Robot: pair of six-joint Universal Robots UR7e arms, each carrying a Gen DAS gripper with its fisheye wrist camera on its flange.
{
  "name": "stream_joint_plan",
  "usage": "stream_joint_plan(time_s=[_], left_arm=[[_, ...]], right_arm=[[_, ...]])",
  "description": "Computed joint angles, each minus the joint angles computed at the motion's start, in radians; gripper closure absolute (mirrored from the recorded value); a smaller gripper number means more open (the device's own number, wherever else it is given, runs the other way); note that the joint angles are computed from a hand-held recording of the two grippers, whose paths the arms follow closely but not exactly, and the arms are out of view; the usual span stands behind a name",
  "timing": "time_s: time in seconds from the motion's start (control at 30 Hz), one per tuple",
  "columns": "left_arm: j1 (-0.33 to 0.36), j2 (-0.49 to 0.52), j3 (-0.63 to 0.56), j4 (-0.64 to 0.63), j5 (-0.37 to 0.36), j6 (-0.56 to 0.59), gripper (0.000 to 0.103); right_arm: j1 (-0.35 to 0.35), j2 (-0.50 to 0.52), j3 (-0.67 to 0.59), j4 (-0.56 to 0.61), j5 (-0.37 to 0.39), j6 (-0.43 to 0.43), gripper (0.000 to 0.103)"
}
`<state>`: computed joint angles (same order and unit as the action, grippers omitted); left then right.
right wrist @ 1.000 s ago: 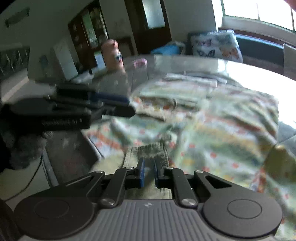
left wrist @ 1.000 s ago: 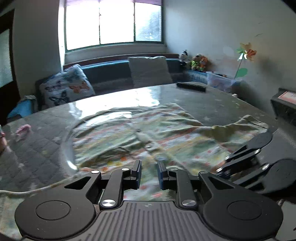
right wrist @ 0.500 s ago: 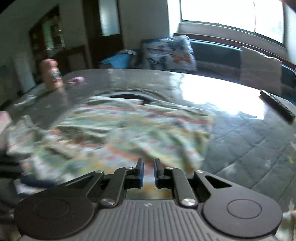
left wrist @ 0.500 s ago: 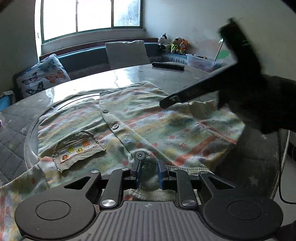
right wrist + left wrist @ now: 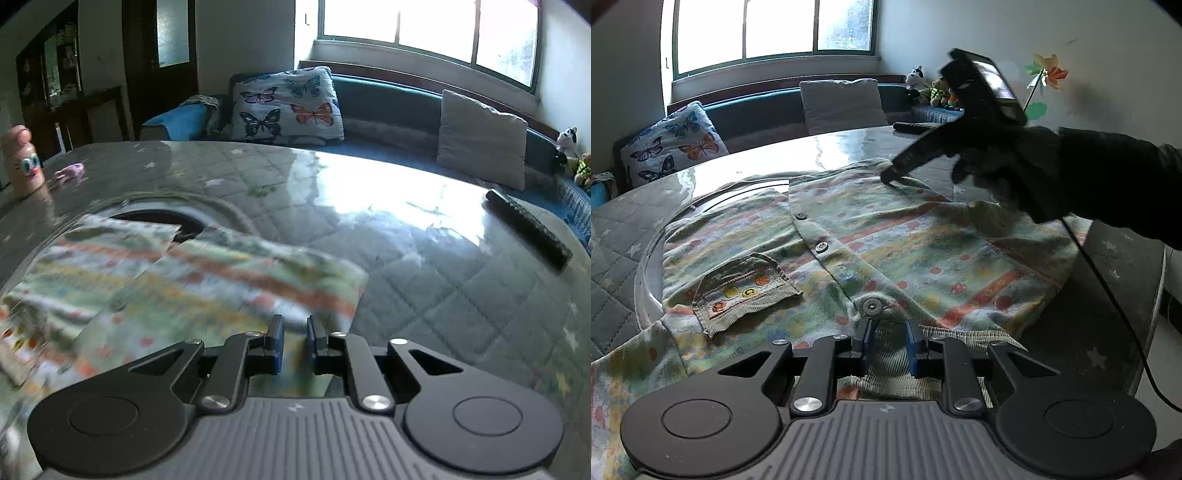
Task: Fold clothes
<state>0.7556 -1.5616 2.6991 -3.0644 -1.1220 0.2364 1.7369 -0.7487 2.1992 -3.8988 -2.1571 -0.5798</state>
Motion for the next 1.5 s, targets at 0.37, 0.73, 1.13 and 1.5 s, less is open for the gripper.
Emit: stream_joint_plan(time_s=[0.37, 0.73, 1.13, 1.5], left_arm=[[0.008, 0.0, -0.007, 0.009, -0.01, 0.0, 0.081], [-0.017, 0.013, 0.003, -0.007, 0.023, -0.007, 0.081], [-0.066, 0.008, 0.004, 0.002, 0.091, -0.05, 0.076], [-0.117, 0.107, -0.026, -0.052, 0.128, -0.096, 0.065]], right_arm=[[0.012, 0.007, -0.076, 0.083, 0.004, 0.011, 0.091], [0.09, -0.004, 0.135, 0.001, -0.008, -0.017, 0.091], [0.117, -0.005, 0.256, -0.124, 0.006, 0.094, 0.089], [0.155, 0.03, 0.327, -0.206, 0.01, 0.155, 0.086]])
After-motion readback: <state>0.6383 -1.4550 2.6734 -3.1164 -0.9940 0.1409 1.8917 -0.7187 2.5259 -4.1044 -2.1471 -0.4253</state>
